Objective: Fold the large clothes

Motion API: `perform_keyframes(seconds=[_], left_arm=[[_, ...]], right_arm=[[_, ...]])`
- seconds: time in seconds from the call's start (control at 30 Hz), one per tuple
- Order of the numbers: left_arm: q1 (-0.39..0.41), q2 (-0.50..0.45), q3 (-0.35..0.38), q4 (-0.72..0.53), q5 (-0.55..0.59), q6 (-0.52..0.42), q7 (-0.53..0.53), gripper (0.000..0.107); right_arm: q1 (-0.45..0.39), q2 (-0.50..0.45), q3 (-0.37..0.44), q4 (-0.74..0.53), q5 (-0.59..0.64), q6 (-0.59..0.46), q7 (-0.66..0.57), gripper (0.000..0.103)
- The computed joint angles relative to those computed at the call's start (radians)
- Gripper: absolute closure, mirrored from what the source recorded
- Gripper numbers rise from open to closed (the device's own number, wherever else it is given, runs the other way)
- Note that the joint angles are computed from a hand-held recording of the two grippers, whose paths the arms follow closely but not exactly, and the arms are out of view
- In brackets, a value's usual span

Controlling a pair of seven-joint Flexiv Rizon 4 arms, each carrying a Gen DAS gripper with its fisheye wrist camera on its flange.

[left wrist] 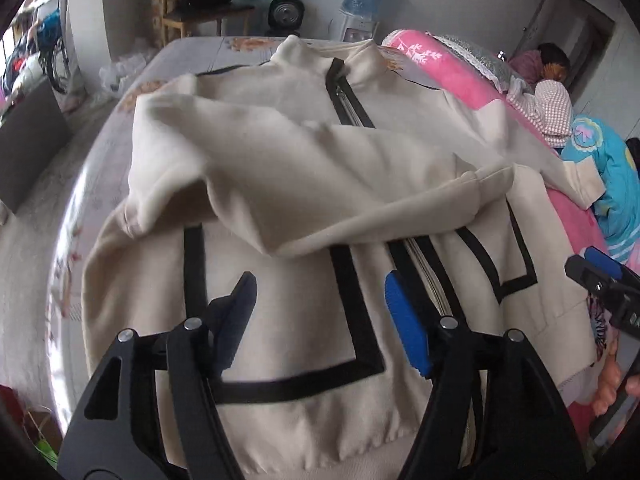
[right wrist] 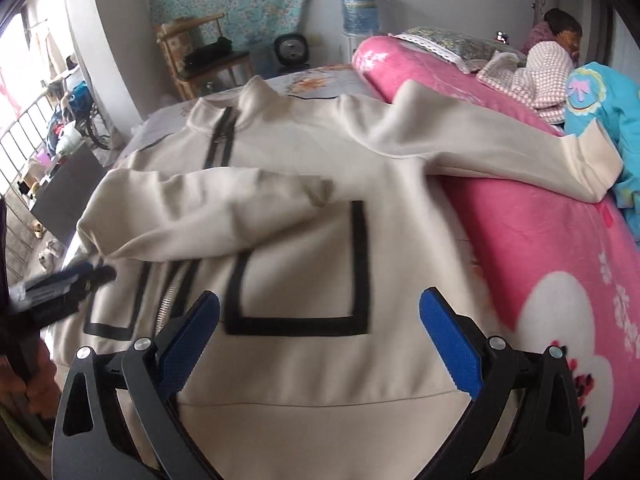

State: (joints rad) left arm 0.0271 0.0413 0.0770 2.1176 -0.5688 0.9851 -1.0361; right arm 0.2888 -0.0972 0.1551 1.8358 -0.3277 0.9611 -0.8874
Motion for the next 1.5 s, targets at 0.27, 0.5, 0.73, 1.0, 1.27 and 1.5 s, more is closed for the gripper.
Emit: perform_keyframes(seconds=[0.27,0.5,0.73,1.0,1.27,1.5], left_arm=[[0.042,0.043,0.032,0.054,0.025,0.108,-0.069,0.044],[0.098,-0.048,0.034,-0.014,0.296,0.128,-0.251,0.071],[0.118,-0.111,0.042,-0.06,0.396,0.166,-0.325,0.079],[0.133,-0.128,0.031,-0.022,0.282,0.272,-0.269,0.084],[0.132,-0.13,0.038,-0.008,0.285,0.31,-0.304,0.094],[0.132,-0.132,0.041,-0.01,0.3,0.314,-0.338,0.096]], right_arm=[[-0.104,-0.154,0.053,-0.324,0.612,-0.092,-0.387,0.006],[-0.068,-0.313,0.024,-0.486,0.551,-0.261,-0.325,0.04],[-0.027,-0.379,0.009,-0.538,0.405,-0.331,-0.345,0.068],[-0.017,-0.443,0.006,-0.705,0.365,-0.393,-0.409,0.097],[0.072,-0.53,-0.047,-1.012,0.231,-0.189,-0.508,0.098],[-0.005,-0.569,-0.048,-0.908,0.267,-0.247,-0.452,0.098]])
